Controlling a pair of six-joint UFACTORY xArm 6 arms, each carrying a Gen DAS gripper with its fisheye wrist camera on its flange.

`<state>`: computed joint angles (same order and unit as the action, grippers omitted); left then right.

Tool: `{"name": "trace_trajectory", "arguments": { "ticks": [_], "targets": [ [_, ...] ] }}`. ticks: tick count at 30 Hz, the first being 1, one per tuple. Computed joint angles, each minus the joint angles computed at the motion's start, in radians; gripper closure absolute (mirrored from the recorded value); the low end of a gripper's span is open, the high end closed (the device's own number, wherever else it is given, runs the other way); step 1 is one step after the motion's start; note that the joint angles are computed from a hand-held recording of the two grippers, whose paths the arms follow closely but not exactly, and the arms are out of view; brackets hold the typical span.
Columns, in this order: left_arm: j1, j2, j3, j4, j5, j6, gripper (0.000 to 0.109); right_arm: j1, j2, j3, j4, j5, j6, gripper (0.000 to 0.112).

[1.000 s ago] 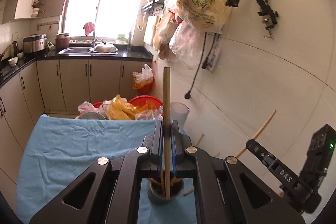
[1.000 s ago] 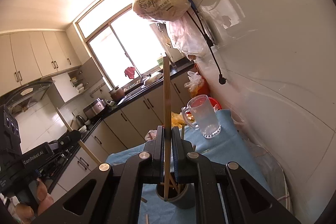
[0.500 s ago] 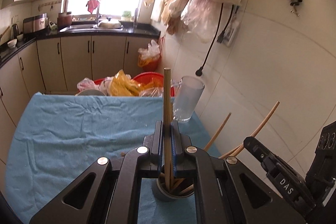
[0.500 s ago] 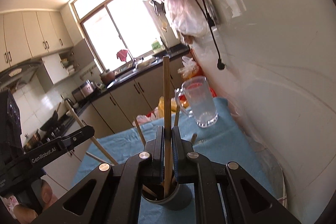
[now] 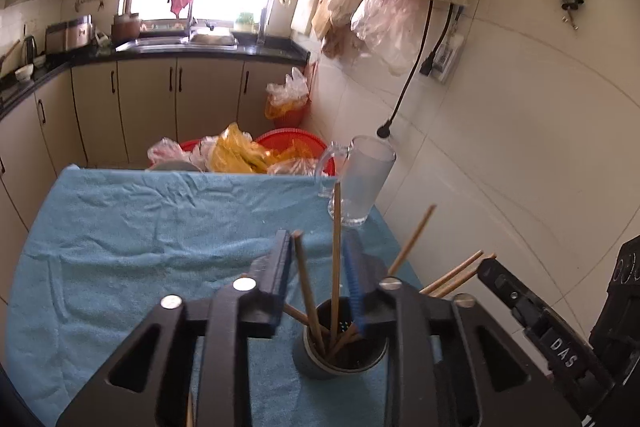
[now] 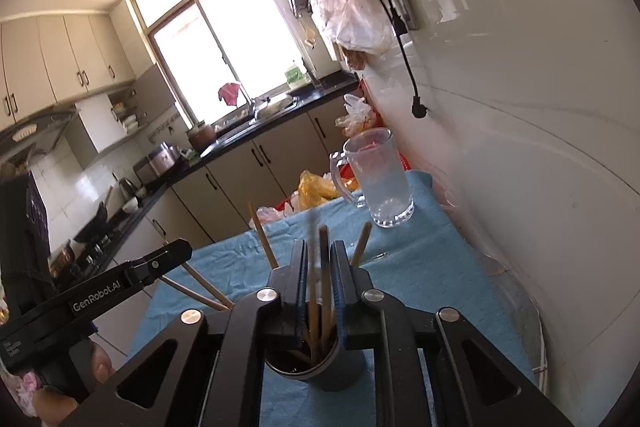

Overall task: Organize utensils
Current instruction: 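Lower both upright chopsticks into the grey holder cup, then open both grippers to release the chopsticks into the cup, then close the right gripper on a loose chopstick while the left gripper grasps another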

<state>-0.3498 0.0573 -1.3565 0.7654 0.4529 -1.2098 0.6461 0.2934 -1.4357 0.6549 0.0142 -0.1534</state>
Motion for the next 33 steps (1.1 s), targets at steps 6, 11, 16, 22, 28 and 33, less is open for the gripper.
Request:
{"name": "trace_trajectory", "arguments": {
  "ticks": [6,11,16,22,28,33],
  "targets": [
    [-0.018,-0.105,0.079,0.121,0.004,-0.115,0.067,0.029,-0.099,0.089,0.246,-0.071,-0.214,0.084],
    [-0.059,-0.231,0.185,0.248,0.066,-0.233,0.064,0.052,-0.174,0.168,0.367,-0.088,-0.327,0.076],
    [-0.098,-0.35,0.312,0.302,0.133,-0.305,0.055,0.084,-0.22,0.247,0.334,-0.073,-0.322,0.062],
    [-0.088,-0.507,0.516,0.22,0.174,-0.31,0.053,0.109,-0.211,0.285,0.276,0.008,-0.271,0.06],
    [-0.024,-0.668,0.741,0.06,0.144,-0.273,0.053,0.14,-0.176,0.294,0.24,0.083,-0.242,0.06],
    [0.029,-0.756,0.885,-0.081,0.116,-0.209,0.053,0.152,-0.134,0.253,0.232,0.183,-0.227,0.06]
  ]
}}
